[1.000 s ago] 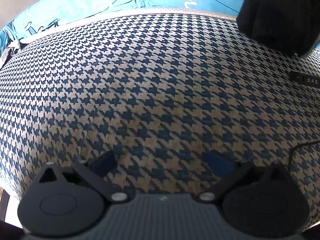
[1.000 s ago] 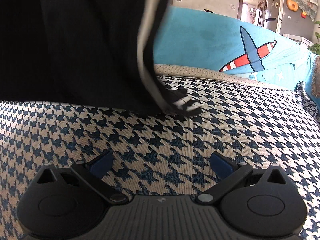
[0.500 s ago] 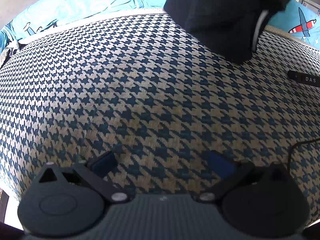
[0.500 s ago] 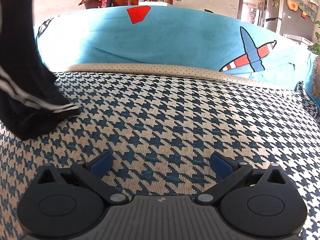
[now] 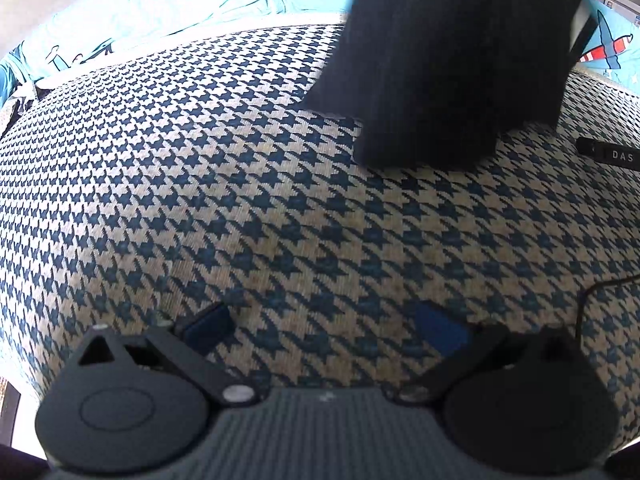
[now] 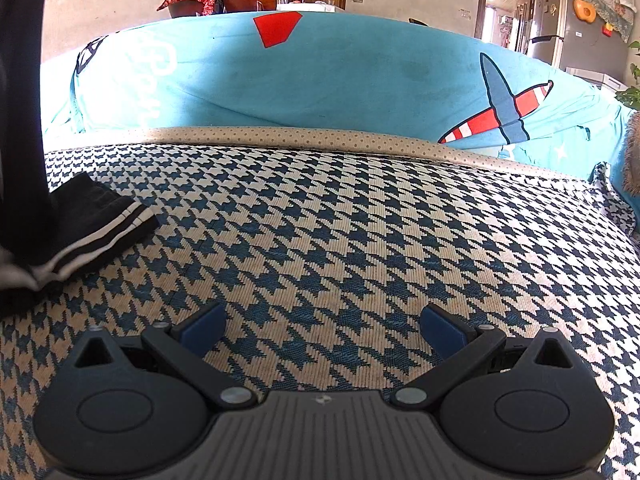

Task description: Fold clothes

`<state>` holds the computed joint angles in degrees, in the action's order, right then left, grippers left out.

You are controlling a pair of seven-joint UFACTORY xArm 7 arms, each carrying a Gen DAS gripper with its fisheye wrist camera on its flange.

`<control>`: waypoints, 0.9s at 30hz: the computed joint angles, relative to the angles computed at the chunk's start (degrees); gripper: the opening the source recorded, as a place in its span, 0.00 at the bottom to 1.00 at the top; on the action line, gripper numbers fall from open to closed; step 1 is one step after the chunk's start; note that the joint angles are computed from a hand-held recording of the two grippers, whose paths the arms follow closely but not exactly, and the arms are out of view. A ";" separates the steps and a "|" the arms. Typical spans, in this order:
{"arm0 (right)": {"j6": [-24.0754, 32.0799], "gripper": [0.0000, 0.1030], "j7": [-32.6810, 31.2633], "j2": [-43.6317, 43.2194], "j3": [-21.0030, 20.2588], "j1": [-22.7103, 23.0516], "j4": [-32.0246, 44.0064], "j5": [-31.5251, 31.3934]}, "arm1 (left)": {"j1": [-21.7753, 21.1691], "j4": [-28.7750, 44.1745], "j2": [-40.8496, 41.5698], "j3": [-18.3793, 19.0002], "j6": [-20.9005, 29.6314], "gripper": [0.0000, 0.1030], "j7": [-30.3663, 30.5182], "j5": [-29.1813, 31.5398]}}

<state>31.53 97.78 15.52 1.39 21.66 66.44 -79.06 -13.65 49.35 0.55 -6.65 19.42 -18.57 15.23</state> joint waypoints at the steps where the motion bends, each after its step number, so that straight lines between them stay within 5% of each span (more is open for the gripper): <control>1: 0.00 1.00 0.00 0.00 -0.01 0.00 0.00 0.00 | -0.03 0.26 0.32 0.00 -0.08 1.00 -0.38 0.39; 10: 0.03 1.00 0.20 -0.02 0.00 0.06 -0.13 -0.13 | -0.84 -1.86 -0.30 -0.72 -1.42 1.00 -7.16 6.33; 27: -0.05 1.00 0.26 0.03 -0.04 0.06 -0.08 -0.21 | 0.18 -2.70 -0.86 -0.23 -1.87 1.00 -2.77 3.26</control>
